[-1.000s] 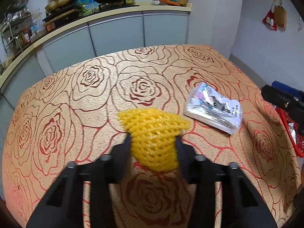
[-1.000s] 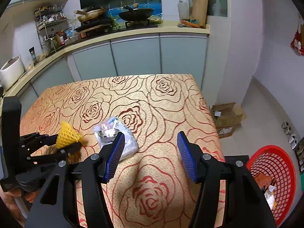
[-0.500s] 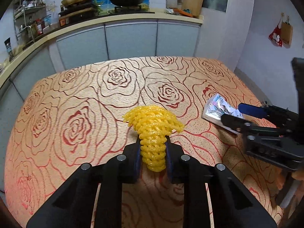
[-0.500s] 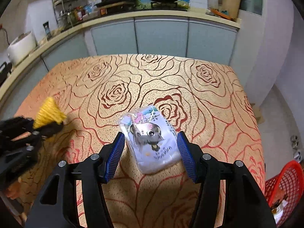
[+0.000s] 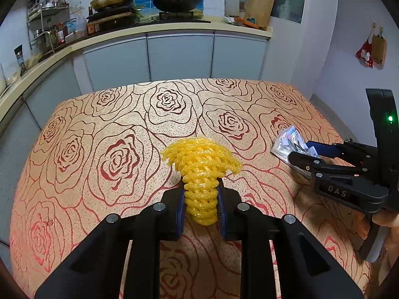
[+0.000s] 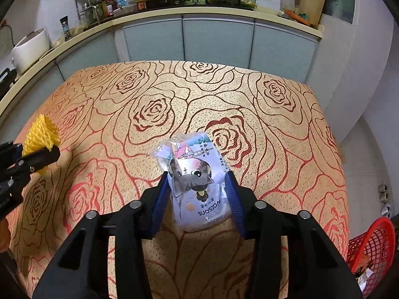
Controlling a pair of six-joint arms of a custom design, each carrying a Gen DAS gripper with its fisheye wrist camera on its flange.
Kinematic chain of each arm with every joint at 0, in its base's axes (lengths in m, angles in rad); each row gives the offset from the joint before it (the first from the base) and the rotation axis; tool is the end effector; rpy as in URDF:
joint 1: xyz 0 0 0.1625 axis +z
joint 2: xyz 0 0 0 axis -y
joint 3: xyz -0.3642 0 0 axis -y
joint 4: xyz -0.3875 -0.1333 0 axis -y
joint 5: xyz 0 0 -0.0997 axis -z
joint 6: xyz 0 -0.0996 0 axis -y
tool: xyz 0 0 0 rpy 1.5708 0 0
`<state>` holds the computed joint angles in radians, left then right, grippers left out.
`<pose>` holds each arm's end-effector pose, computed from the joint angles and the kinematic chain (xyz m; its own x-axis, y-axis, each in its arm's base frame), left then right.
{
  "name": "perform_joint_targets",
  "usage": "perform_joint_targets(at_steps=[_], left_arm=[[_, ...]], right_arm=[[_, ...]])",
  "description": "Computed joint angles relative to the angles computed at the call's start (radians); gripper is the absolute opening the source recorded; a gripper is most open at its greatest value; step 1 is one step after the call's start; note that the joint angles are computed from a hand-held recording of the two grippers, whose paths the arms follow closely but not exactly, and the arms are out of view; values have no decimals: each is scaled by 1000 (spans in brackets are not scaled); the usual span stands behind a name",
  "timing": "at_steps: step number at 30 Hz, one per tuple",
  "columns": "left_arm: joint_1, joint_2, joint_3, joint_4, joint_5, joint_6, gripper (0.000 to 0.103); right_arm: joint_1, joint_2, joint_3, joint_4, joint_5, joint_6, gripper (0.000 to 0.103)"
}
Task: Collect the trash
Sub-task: 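Grasp the yellow foam net with the left gripper while the right gripper grasps the silver wrapper, then carry the yellow foam net and silver wrapper over the red wastebasket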
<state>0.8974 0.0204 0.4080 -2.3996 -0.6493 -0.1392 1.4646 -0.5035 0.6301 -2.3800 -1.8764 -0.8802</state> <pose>-0.3526 -0.7829 -0.0225 -0.7395 0.0332 -0.6723 0.4763 0.7316 -0.4878 0.0136 -0.8469 0.2785 -0.6546 -0.4102 0.6350 -0.6631 0.7149 -0.2219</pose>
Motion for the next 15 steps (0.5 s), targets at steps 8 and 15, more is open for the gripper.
perform_joint_targets(at_steps=[8,15], left_arm=[[-16,-61,124,-81,41,-8,19],[-39,-87,184,-139,75,14,19]], right_arm=[[-6,-106,186,-98,27,8,31],[-9,-195,305,-169,74,42,31]])
